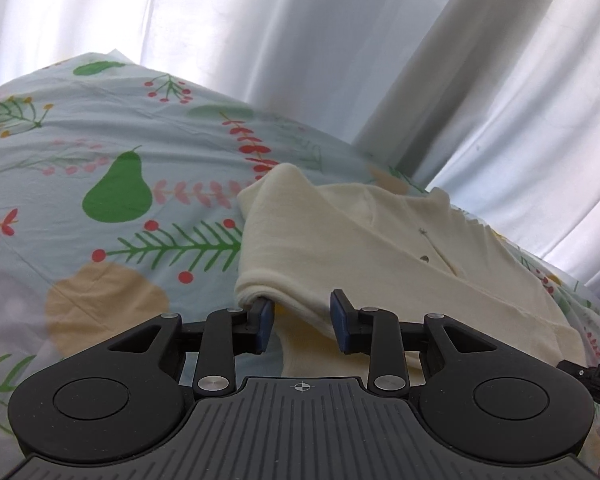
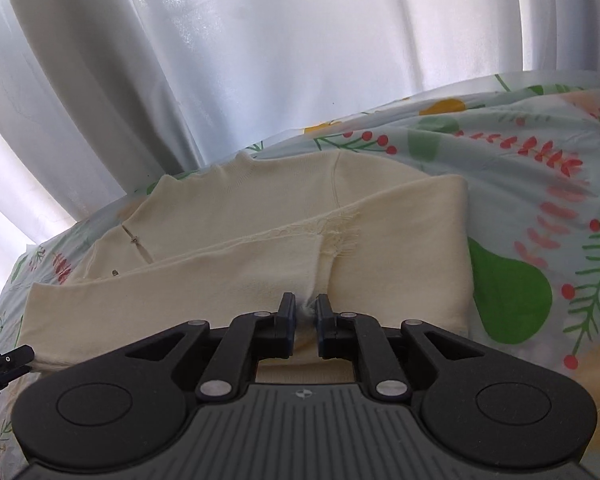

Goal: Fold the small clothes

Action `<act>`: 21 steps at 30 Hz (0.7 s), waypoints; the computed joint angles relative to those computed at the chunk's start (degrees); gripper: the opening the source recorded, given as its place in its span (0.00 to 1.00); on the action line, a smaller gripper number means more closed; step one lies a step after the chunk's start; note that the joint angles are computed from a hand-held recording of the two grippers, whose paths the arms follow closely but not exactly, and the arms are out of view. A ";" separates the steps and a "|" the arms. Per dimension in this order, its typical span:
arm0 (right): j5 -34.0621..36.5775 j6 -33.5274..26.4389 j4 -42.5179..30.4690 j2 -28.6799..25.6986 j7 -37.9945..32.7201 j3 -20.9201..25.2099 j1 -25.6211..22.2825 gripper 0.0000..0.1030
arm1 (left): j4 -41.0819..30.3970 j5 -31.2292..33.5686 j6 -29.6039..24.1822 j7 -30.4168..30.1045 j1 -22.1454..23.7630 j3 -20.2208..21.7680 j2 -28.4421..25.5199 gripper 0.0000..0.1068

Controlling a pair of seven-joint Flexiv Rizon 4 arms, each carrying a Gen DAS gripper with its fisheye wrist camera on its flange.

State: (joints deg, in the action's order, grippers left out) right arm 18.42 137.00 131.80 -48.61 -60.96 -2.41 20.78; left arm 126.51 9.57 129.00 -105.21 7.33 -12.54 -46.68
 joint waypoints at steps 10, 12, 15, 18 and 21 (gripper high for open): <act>-1.54 2.75 -1.97 -1.73 -1.84 -1.16 0.85 0.06 | -0.41 -1.39 -2.34 2.05 -2.09 0.88 1.58 0.34; 5.11 4.94 -2.72 -2.42 -6.21 -4.75 6.48 0.06 | -0.37 -1.38 -1.49 2.84 -2.70 1.29 1.90 0.34; 14.62 4.17 -4.90 -2.69 -11.74 -8.86 11.79 0.06 | -1.03 0.40 -1.85 3.06 -1.35 -0.47 1.62 0.34; 17.31 0.43 -5.94 -2.16 -14.45 -9.65 11.62 0.06 | -2.04 -0.02 -4.46 4.59 -2.53 -0.49 1.65 0.35; 18.55 -2.78 -6.20 -2.57 -15.55 -10.55 11.77 0.06 | -2.15 -0.96 -7.49 6.15 -3.16 -0.54 1.72 0.38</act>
State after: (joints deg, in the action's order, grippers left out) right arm 36.98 134.22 125.60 -51.17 -76.52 -12.97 32.55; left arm 124.36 8.61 121.51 -99.06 4.17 -13.08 -44.96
